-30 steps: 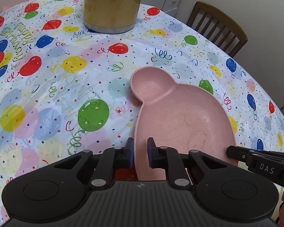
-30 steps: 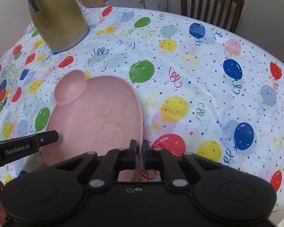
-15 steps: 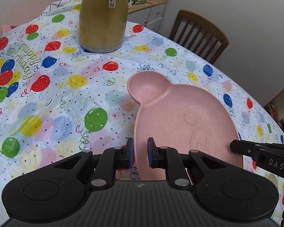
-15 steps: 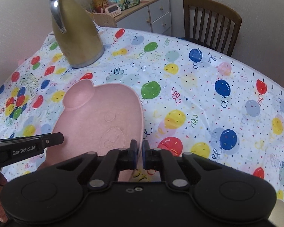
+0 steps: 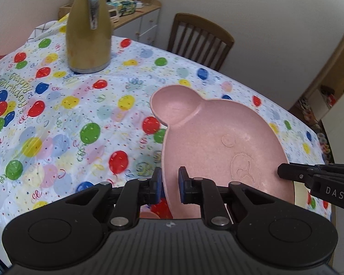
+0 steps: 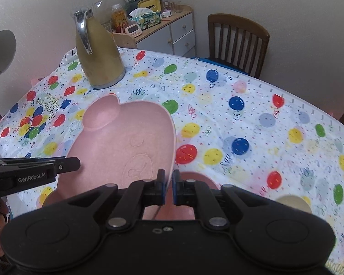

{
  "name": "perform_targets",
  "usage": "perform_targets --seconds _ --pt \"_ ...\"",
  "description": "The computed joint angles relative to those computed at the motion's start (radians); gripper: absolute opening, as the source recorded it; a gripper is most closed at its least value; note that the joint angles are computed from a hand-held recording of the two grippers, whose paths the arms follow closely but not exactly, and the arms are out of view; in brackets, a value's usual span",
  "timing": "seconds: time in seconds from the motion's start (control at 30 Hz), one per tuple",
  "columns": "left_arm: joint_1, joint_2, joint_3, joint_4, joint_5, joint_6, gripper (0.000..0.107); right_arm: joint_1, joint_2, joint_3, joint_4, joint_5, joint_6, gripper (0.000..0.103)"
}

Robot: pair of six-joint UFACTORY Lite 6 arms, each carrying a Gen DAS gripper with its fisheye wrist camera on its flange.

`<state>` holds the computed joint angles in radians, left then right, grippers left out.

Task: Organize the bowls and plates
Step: 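Carry the pink bear-shaped plate with both grippers over the white plates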

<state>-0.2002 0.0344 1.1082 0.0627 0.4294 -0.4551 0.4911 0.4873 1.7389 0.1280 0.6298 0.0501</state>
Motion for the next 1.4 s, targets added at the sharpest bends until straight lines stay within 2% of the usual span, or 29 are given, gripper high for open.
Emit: perform_targets --seconds 0.3,0.6,0.77,1.1,1.4 --pt "-0.205 -0.135 -0.103 0.065 0.023 -0.116 0.014 -0.060 -0.406 -0.449 -0.020 -0.036 0.038 0.005" --pt "-0.428 -0.153 -0.169 0.146 -0.002 -0.265 0.014 -0.159 -0.767 -0.824 -0.036 -0.021 0.080 0.005" --pt "-0.541 -0.124 -0.167 0.213 -0.010 -0.365 0.014 -0.244 -0.920 -0.966 -0.004 0.015 0.048 0.005" --pt "-0.716 0.001 -0.123 0.341 -0.049 -0.551 0.014 -0.528 -1.187 -1.189 0.121 0.127 -0.178 0.005" --pt "-0.805 0.136 -0.092 0.464 -0.122 -0.671 0.014 -0.812 -1.311 -1.340 0.225 0.211 -0.412 0.006"
